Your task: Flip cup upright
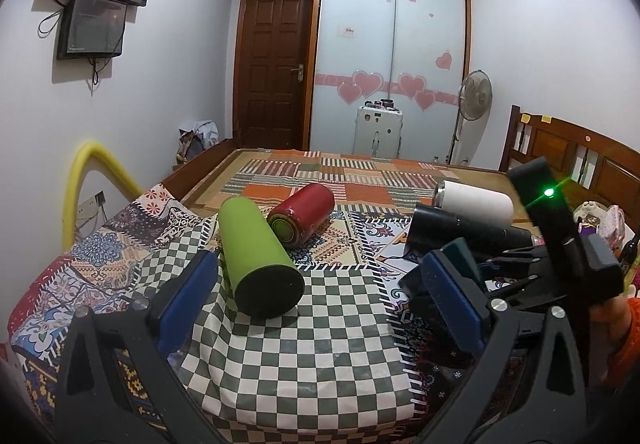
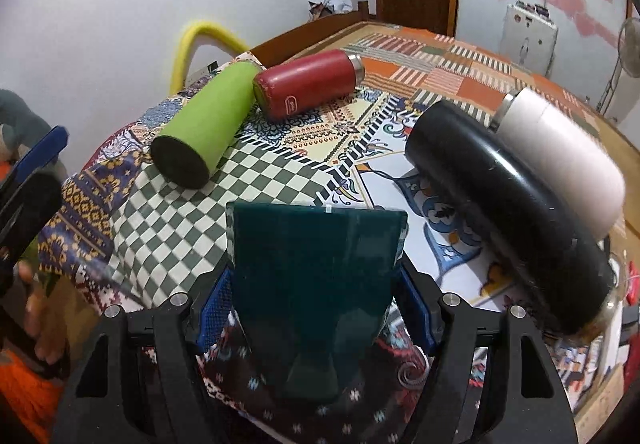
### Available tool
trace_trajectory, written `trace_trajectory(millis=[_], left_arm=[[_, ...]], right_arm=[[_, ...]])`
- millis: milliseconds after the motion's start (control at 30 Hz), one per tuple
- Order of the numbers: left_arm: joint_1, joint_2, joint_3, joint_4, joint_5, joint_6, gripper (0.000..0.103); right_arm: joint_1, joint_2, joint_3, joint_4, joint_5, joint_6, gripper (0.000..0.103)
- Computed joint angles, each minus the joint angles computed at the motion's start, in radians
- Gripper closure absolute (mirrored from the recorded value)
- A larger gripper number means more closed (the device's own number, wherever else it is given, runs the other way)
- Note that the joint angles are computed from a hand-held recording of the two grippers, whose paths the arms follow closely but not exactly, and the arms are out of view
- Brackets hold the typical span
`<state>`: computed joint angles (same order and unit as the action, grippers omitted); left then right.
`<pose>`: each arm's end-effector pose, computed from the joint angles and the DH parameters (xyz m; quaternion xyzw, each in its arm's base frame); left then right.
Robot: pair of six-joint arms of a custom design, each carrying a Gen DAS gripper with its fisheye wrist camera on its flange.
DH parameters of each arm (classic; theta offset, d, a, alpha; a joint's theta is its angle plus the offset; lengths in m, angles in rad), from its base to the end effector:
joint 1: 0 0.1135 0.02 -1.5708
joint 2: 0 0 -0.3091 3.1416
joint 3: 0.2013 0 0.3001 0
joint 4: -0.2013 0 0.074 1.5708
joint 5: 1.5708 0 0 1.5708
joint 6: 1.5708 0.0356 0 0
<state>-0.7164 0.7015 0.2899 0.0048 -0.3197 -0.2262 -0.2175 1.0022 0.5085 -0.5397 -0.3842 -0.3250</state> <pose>0.1404 -0.1074 0.2077 0.1152 0.8213 -0.1279 0.5439 0.1940 -0.0292 0.1955 -0.1014 0.9423 0.1075 0.3004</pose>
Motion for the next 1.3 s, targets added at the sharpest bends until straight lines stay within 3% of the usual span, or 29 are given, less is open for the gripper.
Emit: trace_trajectory(millis=[333, 467, 600, 833, 1067, 1233, 1300], left_arm=[[-0.033, 0.082, 0.023, 0.019, -0.028, -0.006, 0.000], [-0.060, 0.104, 0.050, -0.010, -0.055, -0.030, 0.000], [-0.086, 0.138, 0.090, -0.049, -0.059, -0.057, 0.000], [-0.137, 0.300, 0.188, -0.105, -0.029, -0.144, 0.000], [-0.149, 0.492, 0.290, -0.149, 0.049, -0.239, 0.000], [-0.137, 0.623, 0.368, -0.178, 0.135, -0.264, 0.000], [-0.131, 0.659, 0.391, -0.188, 0.157, -0.268, 0.007]], right_arm=[[0.015, 0.030, -0.008, 0.018, 0.013, -0.003, 0.033], [-0.013, -0.038, -0.013, -0.018, -0.007, -0.025, 0.020], [-0.136, -0.157, -0.015, -0.099, -0.088, -0.092, 0.020], [-0.533, -0.307, 0.016, -0.261, -0.314, -0.324, 0.020], [-0.792, -0.269, 0.049, -0.361, -0.475, -0.513, 0.019], [-0.875, -0.268, 0.029, -0.343, -0.519, -0.554, 0.019], [-0.913, -0.245, 0.032, -0.347, -0.544, -0.587, 0.019]])
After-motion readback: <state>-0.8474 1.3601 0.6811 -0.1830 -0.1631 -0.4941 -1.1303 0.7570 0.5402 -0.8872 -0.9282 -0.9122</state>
